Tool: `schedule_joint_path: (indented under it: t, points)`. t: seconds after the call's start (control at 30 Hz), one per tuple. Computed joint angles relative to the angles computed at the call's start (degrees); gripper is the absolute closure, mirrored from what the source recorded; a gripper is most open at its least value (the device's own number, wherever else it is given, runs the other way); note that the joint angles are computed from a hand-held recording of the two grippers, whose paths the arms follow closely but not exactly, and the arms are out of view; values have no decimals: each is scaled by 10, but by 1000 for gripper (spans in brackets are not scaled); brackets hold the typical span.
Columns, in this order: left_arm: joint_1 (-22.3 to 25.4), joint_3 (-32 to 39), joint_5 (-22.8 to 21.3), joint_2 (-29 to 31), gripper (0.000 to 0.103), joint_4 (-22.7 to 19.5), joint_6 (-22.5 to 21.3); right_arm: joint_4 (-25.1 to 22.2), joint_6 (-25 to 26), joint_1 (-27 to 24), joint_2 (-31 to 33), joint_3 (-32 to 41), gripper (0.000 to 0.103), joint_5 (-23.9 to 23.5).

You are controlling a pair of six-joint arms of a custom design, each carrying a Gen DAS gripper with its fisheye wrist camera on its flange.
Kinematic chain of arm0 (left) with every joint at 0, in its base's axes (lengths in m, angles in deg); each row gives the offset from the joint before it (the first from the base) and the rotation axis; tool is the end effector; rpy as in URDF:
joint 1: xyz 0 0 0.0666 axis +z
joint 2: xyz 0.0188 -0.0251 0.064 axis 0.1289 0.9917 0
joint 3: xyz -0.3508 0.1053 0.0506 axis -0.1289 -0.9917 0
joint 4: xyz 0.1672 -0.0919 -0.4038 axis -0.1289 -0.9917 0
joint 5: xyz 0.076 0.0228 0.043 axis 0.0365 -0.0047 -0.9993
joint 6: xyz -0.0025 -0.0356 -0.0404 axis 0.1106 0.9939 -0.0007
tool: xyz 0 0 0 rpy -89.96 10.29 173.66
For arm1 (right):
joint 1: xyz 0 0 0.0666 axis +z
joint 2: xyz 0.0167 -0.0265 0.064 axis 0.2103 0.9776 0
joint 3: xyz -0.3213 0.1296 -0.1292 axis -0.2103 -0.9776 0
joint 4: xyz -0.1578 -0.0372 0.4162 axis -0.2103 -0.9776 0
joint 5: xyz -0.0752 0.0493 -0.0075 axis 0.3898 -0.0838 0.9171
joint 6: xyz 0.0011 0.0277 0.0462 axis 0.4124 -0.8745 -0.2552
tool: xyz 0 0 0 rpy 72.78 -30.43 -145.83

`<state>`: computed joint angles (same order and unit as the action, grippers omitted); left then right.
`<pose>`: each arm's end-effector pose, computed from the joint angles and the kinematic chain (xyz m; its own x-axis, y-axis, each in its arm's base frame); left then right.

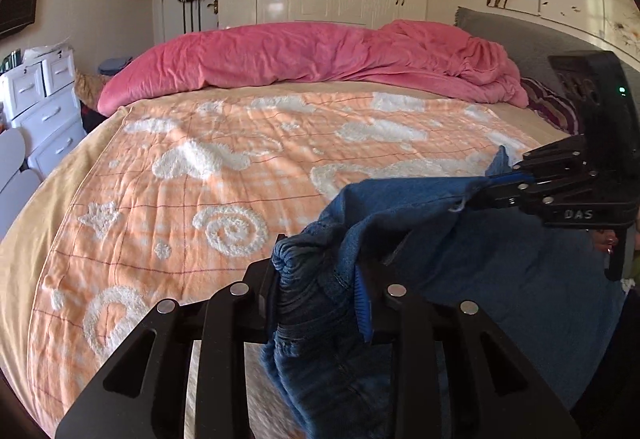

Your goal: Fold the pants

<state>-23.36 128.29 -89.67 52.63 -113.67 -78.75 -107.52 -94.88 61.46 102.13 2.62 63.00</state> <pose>0.3150 -0.1876 0.4563 -0.5300 0.2532 -0.8093 0.4750 0.8793 -0.0359 0.3133 0.3517 0.4832 -0.6787 -0.3273 -0.6574 -0.4605 0.8870 0.0338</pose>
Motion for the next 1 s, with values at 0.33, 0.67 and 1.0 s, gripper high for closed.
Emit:
schedule_joint_path:
  t: [0.33,0.67,1.0]
  points:
    - [-28,-66,28,-138,69,-68,49,23,-129,139,-97,-91,99,51]
    - [-61,-104,6,-205,68,-142,76,27,-238,214,-107,-134,99,51]
    - [-26,-109,29,-221,40,-214,78,6,-257,225,-83,-140,94,21]
